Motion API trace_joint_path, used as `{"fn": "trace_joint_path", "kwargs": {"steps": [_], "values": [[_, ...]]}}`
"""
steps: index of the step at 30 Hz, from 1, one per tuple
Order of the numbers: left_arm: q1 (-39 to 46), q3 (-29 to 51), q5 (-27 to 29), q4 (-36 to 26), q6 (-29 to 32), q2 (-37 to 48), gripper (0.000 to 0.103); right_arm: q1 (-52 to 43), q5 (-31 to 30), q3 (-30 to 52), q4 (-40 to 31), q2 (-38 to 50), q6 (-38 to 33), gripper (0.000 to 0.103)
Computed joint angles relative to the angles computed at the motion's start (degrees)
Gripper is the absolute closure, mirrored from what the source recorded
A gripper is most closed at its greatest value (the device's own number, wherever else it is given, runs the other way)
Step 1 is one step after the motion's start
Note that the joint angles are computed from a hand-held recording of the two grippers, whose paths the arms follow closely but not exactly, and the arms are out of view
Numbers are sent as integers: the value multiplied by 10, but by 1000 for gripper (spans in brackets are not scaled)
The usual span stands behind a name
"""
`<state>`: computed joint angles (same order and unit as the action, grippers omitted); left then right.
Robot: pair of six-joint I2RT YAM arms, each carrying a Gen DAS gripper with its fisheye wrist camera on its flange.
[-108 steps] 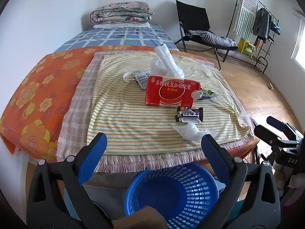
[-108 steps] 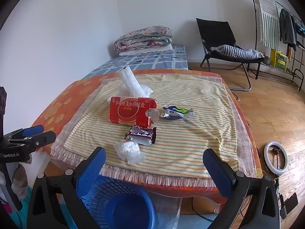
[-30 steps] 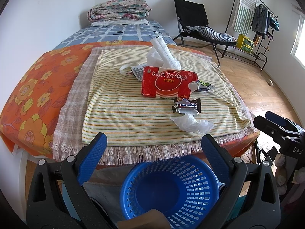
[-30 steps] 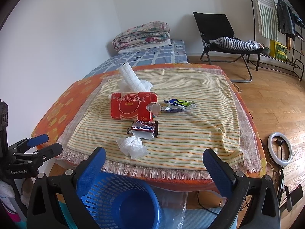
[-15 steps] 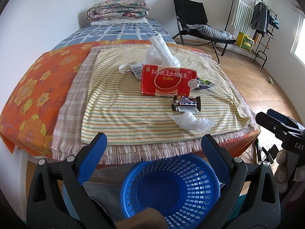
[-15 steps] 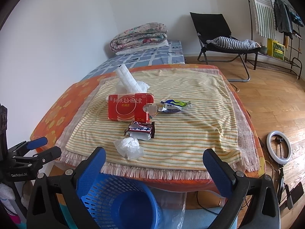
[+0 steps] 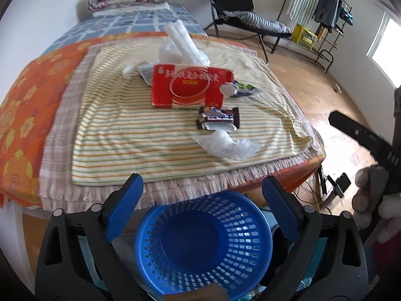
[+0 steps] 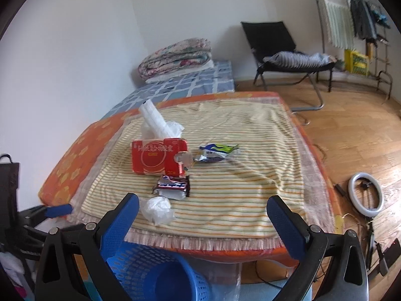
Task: Collect trash
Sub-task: 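Grasp the crumpled white plastic bag with the left tool while the right tool grasps the chocolate bar wrapper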
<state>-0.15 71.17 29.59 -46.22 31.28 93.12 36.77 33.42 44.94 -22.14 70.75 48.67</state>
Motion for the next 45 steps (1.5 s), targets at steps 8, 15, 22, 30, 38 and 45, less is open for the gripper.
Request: {"fn": "trace_joint_path", "kwargs": {"steps": [8, 15, 22, 30, 38, 45], "values": [[-56, 17, -10, 2, -29, 42, 17, -124, -157, 63, 33, 70, -125, 1], [-91, 44, -18, 20, -59, 93, 26, -223, -340, 93, 98, 182, -147, 7], [-102, 98, -19, 0, -87, 162, 36, -262, -429, 126, 135, 275, -122, 24], [-117, 110, -26, 8, -104, 192, 38, -255, -448, 179, 120, 345, -122, 37], [-125, 125, -34, 10, -119, 221, 52, -264, -466, 202, 123, 391, -106, 47], [-129, 126, -34, 22, -122, 230, 62, -256, -475, 220, 125, 409, -111, 55]]}}
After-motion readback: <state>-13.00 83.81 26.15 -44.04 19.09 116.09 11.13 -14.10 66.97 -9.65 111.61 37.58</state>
